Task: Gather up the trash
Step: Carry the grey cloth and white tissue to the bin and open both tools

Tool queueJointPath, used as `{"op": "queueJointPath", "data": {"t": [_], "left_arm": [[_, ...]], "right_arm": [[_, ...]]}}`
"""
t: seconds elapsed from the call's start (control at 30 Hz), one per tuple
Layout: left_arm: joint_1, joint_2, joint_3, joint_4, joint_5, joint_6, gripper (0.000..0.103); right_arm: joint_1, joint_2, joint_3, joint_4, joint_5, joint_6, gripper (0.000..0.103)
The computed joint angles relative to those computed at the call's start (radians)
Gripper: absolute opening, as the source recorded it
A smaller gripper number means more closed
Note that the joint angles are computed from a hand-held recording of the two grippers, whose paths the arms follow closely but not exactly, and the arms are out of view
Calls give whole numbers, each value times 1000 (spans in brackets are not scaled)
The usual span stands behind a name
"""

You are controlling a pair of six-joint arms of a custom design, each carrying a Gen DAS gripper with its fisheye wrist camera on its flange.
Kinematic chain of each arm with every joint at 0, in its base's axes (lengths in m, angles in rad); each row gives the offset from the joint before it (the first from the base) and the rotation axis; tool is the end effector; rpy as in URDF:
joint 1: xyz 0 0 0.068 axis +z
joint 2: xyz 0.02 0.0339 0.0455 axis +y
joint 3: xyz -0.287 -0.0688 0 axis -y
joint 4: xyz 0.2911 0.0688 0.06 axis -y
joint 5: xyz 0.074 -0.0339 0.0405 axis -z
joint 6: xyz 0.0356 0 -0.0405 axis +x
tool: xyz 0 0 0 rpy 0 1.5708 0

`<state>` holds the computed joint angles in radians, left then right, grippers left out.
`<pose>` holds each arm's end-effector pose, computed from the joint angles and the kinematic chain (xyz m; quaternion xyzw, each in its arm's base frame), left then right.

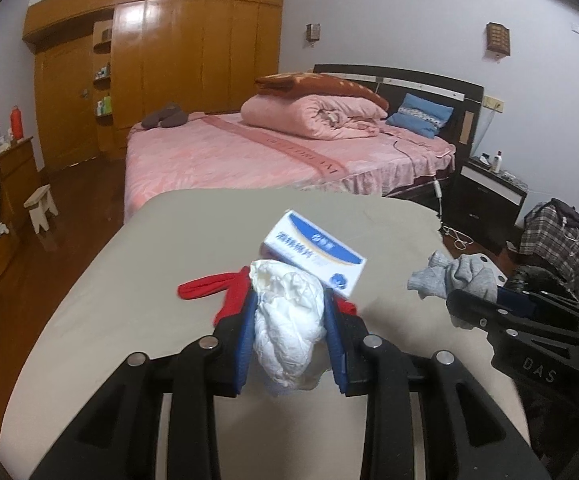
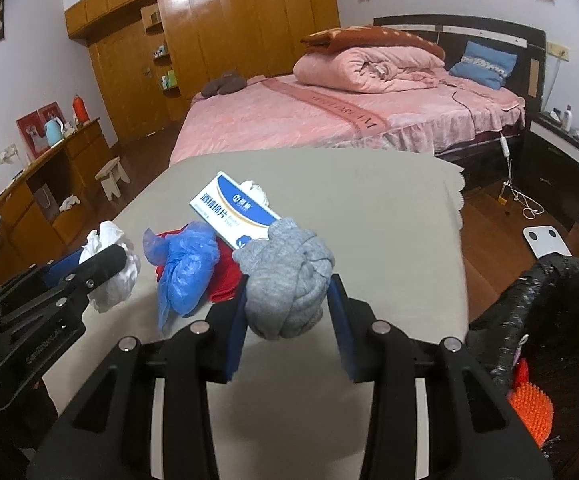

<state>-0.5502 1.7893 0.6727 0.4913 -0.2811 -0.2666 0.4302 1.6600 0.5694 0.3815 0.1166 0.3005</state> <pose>0.3049 -0.1754 0.0951 0.0614 0.8817 -0.0646 0.4633 0.2892 0.1281 0.0977 -0.0345 0.9067 0.0995 0.4083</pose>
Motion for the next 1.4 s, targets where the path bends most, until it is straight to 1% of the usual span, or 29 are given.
{"op": "queueJointPath", "data": {"t": [0.27, 0.47, 0.67, 0.9, 1.1, 1.23, 1.4], "left_arm": [[-82, 22, 56, -23, -18, -8, 32], [-157, 62, 118, -41, -22, -15, 32], [-236, 113, 200, -65, -20, -15, 32], [-323, 188, 322, -99, -3, -9, 32], [-387, 258, 433, -131, 14, 7, 32], [-423, 311, 513, -158, 30, 19, 32], [-454, 381, 606, -185, 73, 27, 32]], "right_arm": [[-76, -157, -112, -13, -21, -19, 37], [-165, -278, -188, -37, -46, -36, 37], [-307, -406, -272, -76, -84, -76, 37], [-539, -518, -363, -105, -169, -158, 37], [-743, -560, -407, -111, -264, -245, 37], [-871, -541, -419, -93, -326, -300, 37], [-988, -499, -419, -67, -373, -354, 39]]}}
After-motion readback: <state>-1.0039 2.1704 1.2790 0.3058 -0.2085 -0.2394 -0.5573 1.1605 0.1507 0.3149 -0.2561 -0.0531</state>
